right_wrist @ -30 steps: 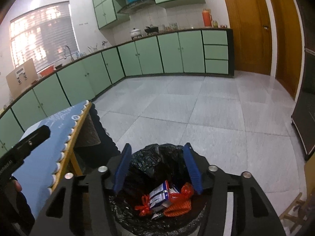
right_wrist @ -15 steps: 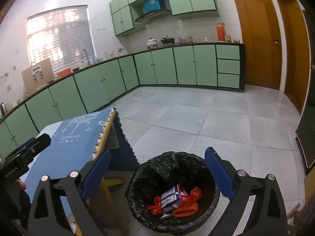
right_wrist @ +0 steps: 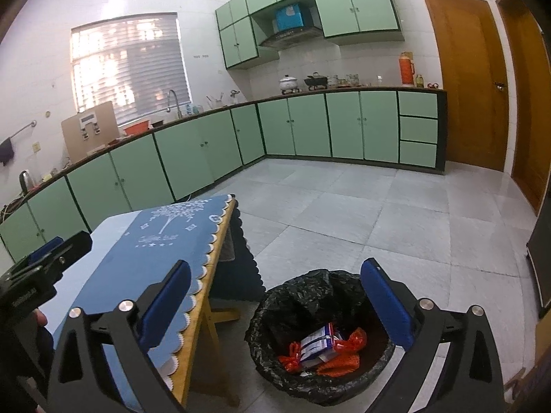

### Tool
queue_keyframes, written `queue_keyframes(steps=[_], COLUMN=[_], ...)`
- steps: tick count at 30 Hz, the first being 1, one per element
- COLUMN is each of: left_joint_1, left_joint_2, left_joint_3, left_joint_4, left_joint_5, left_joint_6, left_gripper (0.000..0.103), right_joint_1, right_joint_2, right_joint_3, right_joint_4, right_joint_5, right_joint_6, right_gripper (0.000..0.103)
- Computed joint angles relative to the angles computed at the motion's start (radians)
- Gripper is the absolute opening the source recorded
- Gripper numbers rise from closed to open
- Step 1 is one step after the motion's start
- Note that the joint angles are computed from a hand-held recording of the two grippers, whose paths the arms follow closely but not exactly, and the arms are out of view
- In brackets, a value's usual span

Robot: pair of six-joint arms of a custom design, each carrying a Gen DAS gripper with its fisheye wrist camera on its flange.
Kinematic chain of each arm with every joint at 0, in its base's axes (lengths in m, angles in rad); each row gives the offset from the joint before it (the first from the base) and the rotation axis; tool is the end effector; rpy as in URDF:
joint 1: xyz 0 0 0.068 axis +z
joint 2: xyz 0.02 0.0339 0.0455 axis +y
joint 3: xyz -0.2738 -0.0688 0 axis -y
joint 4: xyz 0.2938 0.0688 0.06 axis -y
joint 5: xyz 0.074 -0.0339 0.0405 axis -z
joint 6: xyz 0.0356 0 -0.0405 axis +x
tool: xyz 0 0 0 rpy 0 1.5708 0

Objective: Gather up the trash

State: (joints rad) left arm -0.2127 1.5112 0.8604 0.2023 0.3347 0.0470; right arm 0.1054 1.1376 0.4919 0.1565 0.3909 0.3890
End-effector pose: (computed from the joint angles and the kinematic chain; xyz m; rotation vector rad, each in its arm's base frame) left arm 0.3599 -0.0897 0.2099 0.4717 1.9645 -0.4427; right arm 0.2701 0.0149 0.1829 0.5199 1.9534 -0.0904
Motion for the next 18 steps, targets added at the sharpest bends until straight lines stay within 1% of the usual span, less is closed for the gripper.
queue_keyframes(steps=[5,9,18], left_joint_1=[0.025,0.044,0.075], left_joint_2=[-0.070,-0.115,-0.182], left_joint_3=[-0.045,-0.076,-0.149], left_joint_4=[-0.016,-0.030,0.002], left_joint_5=[-0.004,0.015,0.034], left_joint_6=[0.021,0.035,0.061], left_gripper=[0.095,0.095,0.095], right_joint_1=[0.042,0.078,0.149], right_joint_2=[-0.052,-0.081,-0.116], right_joint_3=[-0.012,-0.015,-0.040], right_joint_4=[-0.035,-0.066,-0.088], right_joint_5=[0.013,0.030,0.070], right_joint_6=[0.013,0.018,0.044], right_gripper=[0.097,0.097,0.097])
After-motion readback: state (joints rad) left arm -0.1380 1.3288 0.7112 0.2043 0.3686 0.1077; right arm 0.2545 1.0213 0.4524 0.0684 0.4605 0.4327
